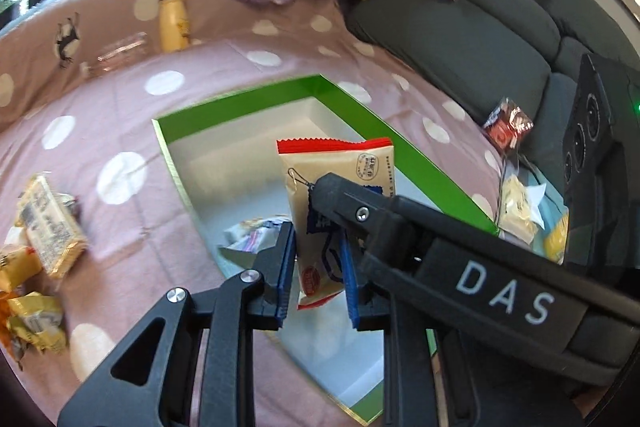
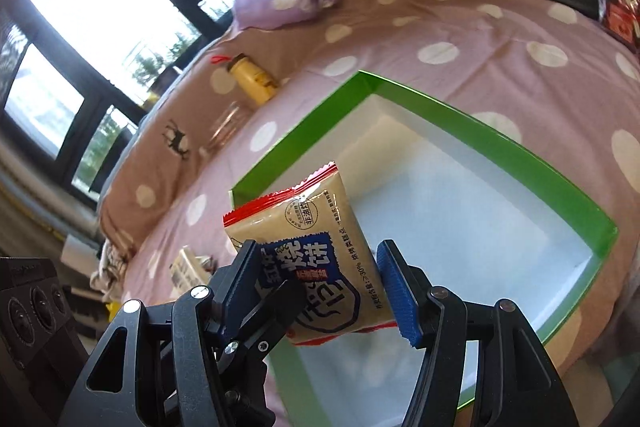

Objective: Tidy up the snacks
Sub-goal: 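Carry the biscuit packet into the box and open the right gripper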

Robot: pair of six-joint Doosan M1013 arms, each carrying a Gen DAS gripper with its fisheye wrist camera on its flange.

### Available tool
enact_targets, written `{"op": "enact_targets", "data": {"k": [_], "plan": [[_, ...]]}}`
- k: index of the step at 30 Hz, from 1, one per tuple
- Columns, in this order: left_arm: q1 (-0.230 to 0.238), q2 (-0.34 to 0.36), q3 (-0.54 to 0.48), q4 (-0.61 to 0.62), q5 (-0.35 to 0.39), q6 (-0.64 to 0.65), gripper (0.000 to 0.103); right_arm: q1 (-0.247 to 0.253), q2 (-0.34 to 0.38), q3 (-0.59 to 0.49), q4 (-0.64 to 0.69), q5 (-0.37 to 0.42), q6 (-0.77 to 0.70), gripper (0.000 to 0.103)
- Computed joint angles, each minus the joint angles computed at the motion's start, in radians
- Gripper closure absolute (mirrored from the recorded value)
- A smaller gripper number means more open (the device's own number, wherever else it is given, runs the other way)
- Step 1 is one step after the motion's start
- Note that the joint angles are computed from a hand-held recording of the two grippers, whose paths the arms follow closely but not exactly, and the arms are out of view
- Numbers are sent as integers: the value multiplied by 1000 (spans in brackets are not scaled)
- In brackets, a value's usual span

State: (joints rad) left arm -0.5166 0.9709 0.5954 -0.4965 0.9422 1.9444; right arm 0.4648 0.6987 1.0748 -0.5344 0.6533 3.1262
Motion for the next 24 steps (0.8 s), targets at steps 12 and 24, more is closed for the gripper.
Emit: {"op": "enact_targets", "data": {"k": [12, 24], "plan": [[-8, 87, -144, 37, 134, -97, 81, -14, 14, -2, 69, 44, -23, 40], [-8, 103, -174, 97, 149, -143, 82, -22, 40, -26, 83, 33, -45, 39]]}}
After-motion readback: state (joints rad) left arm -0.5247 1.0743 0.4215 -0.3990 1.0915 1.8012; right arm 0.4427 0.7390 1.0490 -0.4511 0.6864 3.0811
